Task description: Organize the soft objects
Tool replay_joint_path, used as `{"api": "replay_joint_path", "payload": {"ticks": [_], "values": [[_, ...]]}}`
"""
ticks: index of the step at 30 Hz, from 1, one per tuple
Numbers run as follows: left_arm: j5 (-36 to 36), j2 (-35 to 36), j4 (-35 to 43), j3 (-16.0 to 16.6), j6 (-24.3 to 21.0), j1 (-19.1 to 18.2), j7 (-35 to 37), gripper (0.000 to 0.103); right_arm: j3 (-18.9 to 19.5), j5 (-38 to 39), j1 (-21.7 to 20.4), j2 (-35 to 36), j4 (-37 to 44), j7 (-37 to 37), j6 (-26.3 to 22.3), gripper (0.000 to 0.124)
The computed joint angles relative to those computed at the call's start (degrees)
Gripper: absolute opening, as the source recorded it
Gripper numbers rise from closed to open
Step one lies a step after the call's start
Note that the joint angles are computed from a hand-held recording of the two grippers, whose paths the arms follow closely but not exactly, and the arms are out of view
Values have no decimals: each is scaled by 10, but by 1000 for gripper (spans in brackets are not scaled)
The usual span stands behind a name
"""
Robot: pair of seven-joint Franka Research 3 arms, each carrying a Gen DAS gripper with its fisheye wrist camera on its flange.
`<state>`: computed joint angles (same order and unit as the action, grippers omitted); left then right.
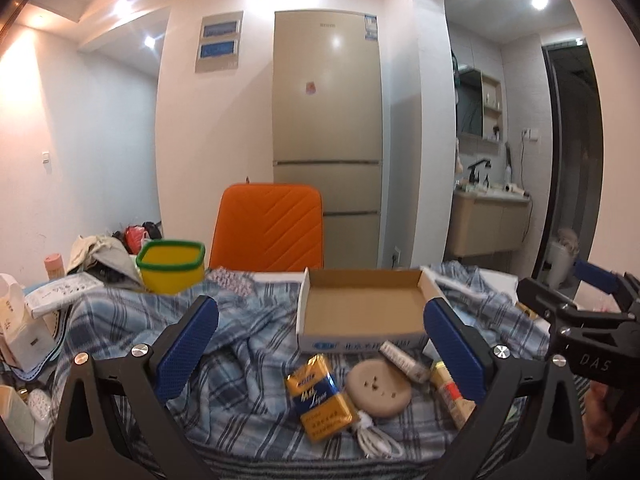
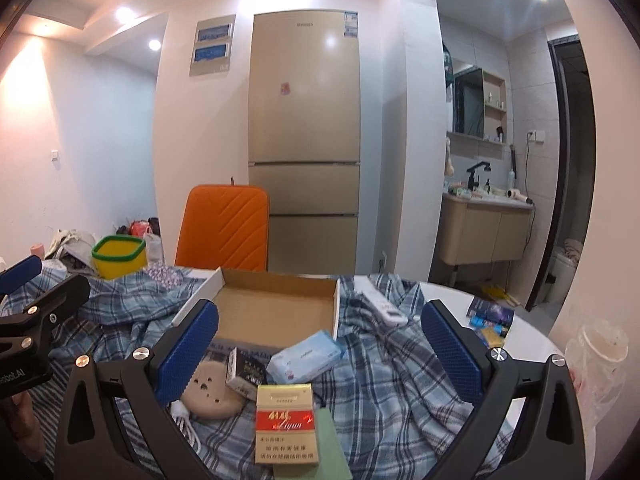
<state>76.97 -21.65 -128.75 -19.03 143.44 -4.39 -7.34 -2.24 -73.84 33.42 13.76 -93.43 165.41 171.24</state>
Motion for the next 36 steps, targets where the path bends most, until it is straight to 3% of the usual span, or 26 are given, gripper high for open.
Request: {"api": "replay_joint_path", "payload": {"ticks": [9, 13, 21, 31, 36], "values": [[-89, 7, -15, 10, 8, -10, 47, 98, 4, 100, 5, 16, -7, -111, -20, 103], [-119, 15, -17, 11, 10, -10, 59, 98, 10, 188, 5, 33, -2, -195, -35, 103], [-209, 44, -13, 32, 43, -13, 126, 98, 3, 297, 23, 64, 18, -323, -66, 100], [-311, 61, -17, 50, 61, -15, 197, 98, 34, 487, 12, 106, 51, -516, -124, 94], [-350, 69, -17, 52, 71, -13, 228, 98, 26, 544, 22, 122, 71, -559, -154, 90]]}}
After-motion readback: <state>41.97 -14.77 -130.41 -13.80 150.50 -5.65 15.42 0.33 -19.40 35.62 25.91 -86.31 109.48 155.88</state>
